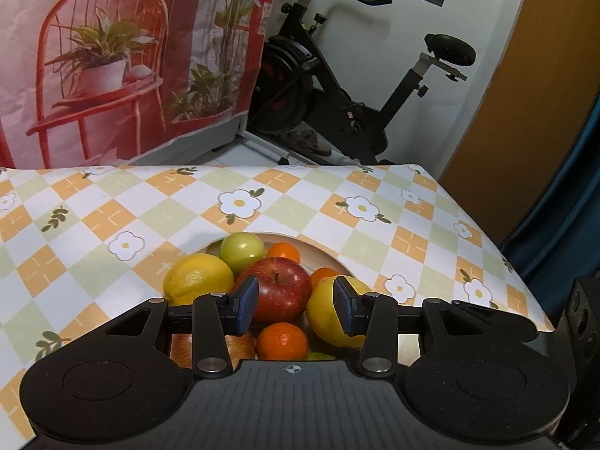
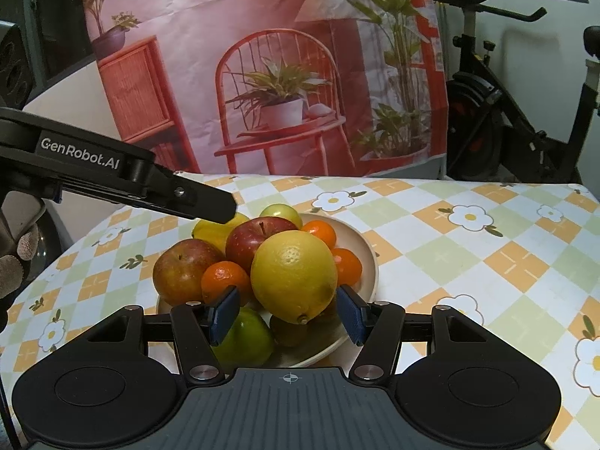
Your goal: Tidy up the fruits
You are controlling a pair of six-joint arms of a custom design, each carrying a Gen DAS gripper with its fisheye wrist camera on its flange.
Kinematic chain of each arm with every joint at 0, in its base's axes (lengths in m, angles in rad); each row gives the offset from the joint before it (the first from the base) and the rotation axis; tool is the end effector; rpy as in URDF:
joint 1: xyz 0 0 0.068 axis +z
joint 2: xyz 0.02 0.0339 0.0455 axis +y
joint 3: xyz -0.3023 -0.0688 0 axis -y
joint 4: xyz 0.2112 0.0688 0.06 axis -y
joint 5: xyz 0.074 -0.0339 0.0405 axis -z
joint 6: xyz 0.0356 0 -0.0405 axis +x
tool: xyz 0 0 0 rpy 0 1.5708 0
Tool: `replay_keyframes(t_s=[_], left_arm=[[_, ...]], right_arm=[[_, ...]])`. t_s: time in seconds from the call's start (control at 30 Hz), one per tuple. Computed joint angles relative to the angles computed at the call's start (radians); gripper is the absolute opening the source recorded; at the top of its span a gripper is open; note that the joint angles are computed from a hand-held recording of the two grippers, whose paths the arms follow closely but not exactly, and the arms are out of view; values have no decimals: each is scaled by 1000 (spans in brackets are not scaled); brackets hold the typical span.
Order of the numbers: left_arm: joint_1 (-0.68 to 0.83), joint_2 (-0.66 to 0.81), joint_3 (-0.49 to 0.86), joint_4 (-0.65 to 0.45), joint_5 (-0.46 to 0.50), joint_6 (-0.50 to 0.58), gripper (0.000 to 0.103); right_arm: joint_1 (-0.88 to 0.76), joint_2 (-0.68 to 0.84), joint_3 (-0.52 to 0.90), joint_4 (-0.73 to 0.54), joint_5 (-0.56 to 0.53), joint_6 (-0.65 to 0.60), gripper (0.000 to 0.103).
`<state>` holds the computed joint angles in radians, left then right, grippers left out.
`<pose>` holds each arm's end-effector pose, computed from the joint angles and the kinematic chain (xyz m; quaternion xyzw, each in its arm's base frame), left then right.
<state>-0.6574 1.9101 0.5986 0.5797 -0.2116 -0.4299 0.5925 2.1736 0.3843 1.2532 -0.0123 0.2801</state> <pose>0.2529 -0.1858 0.1371 0.0603 0.9072 -0.1270 0.3965 0.2473 0.1670 0.0874 -0.1382 0.8581 0.2138 0.4460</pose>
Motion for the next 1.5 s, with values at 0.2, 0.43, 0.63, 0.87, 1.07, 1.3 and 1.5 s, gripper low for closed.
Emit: replay_keyframes(t_s=[0.2,0.43,0.63,0.87,1.07,1.3,1.5], left_arm=[[-10,-52,-53,7,-63,-6,48],[-33,-128,-141,43,-156,-10,64],[-86,-228,-214,32,-261,-37,83],[-183,-348,-278,-27,-396,-84,99],[-314,-443,-277,-176,-575,-162,103],[-488,-591,-213,-480,-739,-343,103],[-715,-637,-49,-988,-929,-697,103]], right_arm=[[9,-43,-18,-16,37,-3,56],[35,-118,-42,-49,95,3,71],[49,-207,-79,-81,120,31,97],[79,-330,-150,-99,184,89,103],[160,-470,-177,-198,305,102,103],[302,-679,-139,-444,459,144,103],[476,-879,-71,-735,637,206,103]])
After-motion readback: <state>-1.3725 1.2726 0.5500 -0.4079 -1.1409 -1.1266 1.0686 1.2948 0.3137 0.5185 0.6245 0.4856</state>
